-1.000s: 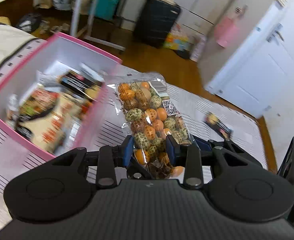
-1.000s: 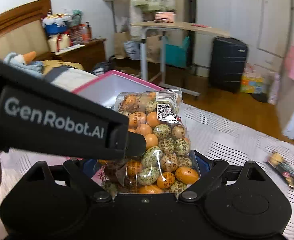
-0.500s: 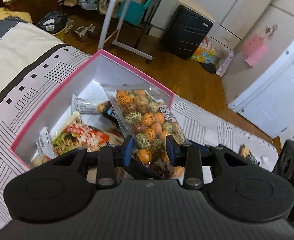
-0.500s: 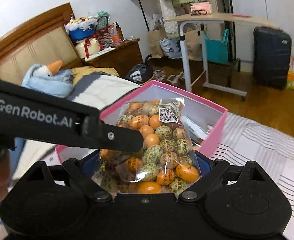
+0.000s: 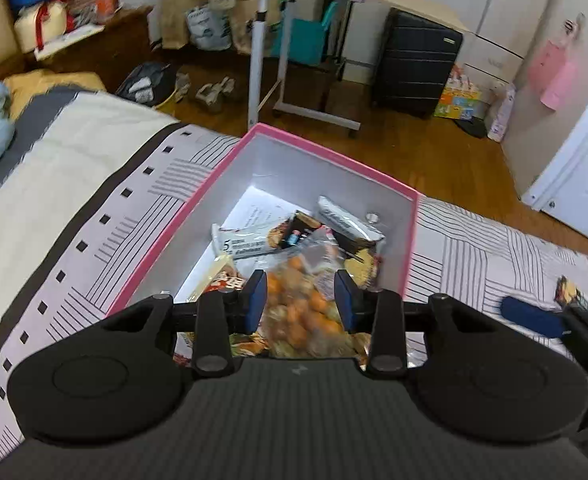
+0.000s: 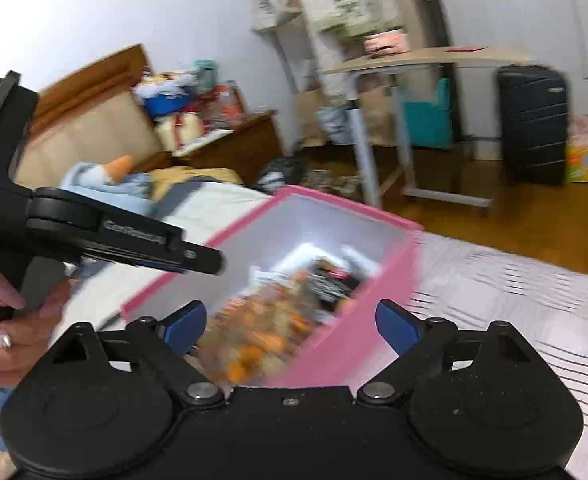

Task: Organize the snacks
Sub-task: 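Move the right tool to the black wrapped bar and grasp it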

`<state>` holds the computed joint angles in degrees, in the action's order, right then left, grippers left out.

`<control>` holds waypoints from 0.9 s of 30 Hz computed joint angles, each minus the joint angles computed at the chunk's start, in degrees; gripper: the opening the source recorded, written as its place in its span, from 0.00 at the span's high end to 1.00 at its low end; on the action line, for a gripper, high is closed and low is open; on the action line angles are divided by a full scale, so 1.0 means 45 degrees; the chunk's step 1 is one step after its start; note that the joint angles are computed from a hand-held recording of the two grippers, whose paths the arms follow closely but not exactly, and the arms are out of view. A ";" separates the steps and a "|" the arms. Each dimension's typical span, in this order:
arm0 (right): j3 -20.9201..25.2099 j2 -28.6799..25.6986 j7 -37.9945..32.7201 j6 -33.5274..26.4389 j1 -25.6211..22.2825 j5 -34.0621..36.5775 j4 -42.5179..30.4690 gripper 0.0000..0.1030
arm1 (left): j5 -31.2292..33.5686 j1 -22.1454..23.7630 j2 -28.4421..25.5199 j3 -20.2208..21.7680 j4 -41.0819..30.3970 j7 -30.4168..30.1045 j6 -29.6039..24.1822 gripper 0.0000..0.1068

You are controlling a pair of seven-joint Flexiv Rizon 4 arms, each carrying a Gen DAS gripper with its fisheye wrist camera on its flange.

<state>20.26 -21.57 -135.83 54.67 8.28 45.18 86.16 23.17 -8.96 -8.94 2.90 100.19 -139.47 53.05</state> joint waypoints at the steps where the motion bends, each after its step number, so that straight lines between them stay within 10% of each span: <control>1: -0.0168 0.0248 0.0196 0.0339 0.0079 -0.0260 0.0307 0.10 | 0.0084 -0.0089 0.0067 -0.0057 -0.0008 0.0030 -0.0013 0.66; 13: -0.1737 0.2650 0.1127 0.2142 -0.1036 -0.1160 0.3106 0.13 | -0.0792 -0.1160 -0.0598 -0.0893 -0.0869 0.1388 0.1056 0.65; 27: -0.3636 0.2323 0.6845 0.3047 -0.2056 -0.5907 0.5334 0.14 | -0.3422 -0.2709 -0.4128 -0.0984 -0.3677 0.3294 0.1775 0.61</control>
<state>3.90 -11.11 -105.02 68.38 -0.97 18.60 110.16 7.77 -21.15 -27.52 -1.53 83.64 -124.65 61.04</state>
